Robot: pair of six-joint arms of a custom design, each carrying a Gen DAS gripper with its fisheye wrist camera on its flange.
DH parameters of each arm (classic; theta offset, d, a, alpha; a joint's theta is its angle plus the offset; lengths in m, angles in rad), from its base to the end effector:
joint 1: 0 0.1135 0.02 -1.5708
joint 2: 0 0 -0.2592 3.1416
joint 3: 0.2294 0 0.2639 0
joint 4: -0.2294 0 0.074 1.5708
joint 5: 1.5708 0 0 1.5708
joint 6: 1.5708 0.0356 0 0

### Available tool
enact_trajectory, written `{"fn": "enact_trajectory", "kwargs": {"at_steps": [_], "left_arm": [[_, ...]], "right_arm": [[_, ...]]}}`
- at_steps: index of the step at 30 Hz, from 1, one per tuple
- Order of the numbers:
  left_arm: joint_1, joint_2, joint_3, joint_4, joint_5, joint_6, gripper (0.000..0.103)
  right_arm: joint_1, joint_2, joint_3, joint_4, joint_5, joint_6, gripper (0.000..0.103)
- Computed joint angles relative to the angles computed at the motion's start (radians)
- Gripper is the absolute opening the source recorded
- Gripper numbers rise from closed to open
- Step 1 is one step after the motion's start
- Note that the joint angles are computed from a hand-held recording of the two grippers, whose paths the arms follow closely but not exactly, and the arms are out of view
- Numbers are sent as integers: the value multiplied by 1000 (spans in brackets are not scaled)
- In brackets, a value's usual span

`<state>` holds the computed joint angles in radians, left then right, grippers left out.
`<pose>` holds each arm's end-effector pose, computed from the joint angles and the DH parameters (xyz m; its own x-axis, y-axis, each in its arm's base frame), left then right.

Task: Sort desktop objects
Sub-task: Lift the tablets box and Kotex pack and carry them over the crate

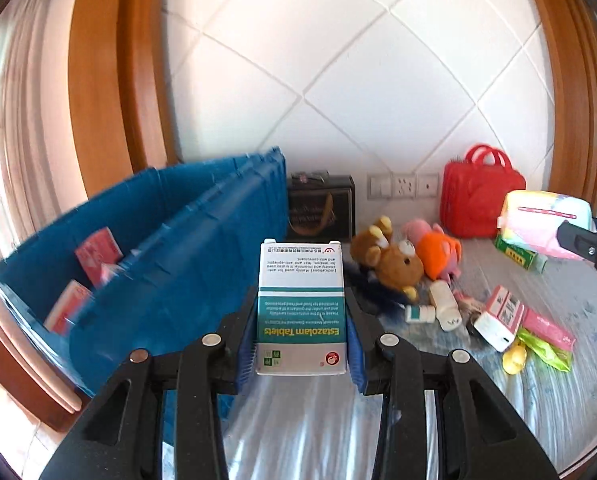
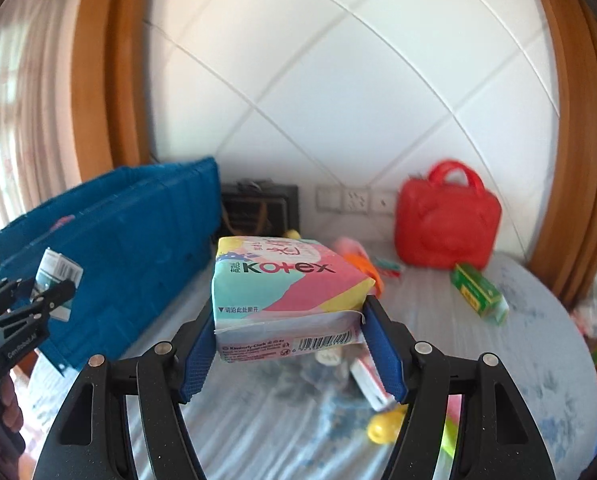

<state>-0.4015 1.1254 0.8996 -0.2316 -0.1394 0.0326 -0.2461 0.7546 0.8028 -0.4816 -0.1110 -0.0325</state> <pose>0.2507 -0.1011 0.3001 -0.3974 0.2038 -0.8947 0.2854 0.9541 0.0906 0.1796 -0.0411 0.3174 -0.4118 0.0702 -0.9086 0.1313 0.9912 0.0170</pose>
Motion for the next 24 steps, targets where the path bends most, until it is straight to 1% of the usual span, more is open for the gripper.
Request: {"fn": "enact_trajectory", "kwargs": {"at_steps": [2,4,7,9,11,13,16,20,24], "left_arm": [[60,-39,0,12,44,36,37],[136,-65,8,22,104,65,37],[260,-64,37,37,184,102,37],[362,-40,67,48,252,119,37],[438,-11,90,63,300,129,37],[538,46,134,75,366,144,37],[646,143,209,80,434,159,37],[727,286,321,84,469,174,37],[766,423,442,53,476,180,37]], "right_arm": [[168,5,27,23,135,44,68],[325,48,68,60,253,83,68],[502,143,135,119,389,114,68],[612,231,195,162,466,120,68],[713,328,260,209,534,120,68],[781,438,341,248,578,112,68],[846,585,460,289,612,111,68],[893,823,679,277,642,110,68],[903,998,857,225,654,107,68]]}}
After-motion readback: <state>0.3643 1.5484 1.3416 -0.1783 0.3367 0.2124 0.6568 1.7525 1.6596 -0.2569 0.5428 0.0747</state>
